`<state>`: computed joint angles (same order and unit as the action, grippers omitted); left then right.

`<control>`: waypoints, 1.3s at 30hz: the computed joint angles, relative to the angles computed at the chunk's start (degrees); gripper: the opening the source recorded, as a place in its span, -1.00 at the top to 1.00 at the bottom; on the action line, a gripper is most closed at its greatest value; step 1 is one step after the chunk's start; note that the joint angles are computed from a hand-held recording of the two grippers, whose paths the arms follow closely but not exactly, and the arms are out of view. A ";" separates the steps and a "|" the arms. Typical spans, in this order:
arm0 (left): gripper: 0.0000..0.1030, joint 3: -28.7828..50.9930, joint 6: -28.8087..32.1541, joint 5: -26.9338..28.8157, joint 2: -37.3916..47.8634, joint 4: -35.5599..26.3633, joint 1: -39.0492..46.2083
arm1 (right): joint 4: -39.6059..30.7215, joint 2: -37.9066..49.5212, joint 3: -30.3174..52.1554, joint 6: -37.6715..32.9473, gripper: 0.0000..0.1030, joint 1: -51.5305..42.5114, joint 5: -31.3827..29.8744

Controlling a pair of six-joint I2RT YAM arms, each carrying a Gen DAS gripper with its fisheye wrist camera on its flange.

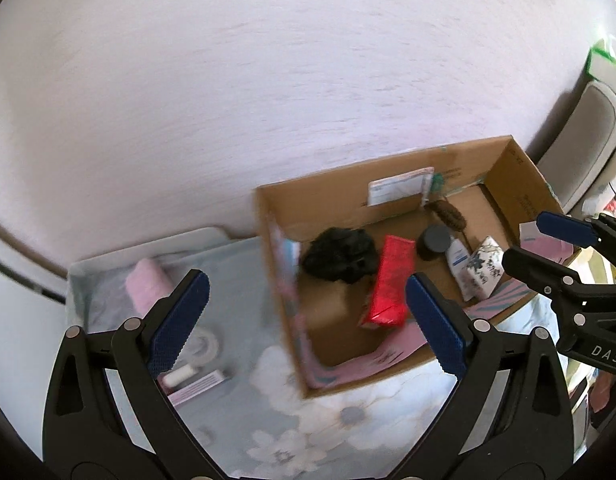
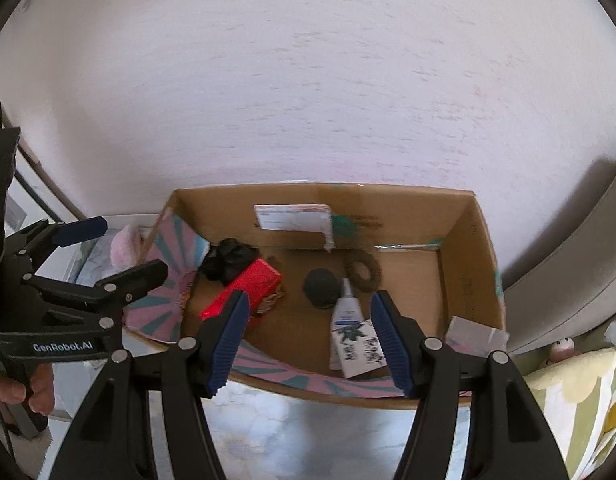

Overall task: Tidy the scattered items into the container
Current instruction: 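Move both tools back over the tray toward the remaining items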

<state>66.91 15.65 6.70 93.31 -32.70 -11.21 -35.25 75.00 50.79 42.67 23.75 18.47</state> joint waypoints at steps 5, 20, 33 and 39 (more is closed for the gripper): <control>-0.92 -0.12 4.18 2.15 -2.42 -1.55 8.70 | -0.12 4.37 4.74 1.00 -0.15 4.62 1.69; -0.96 4.18 15.37 6.55 3.36 -3.27 35.60 | 0.36 22.37 24.26 -4.50 -0.15 11.77 0.46; -0.96 -0.14 25.49 8.37 6.44 -2.42 44.94 | -3.48 37.43 41.76 -9.76 -0.15 13.51 -3.08; -0.96 -6.11 31.24 11.97 6.56 -0.01 45.12 | -4.81 43.63 47.09 -11.77 -0.15 14.23 -5.77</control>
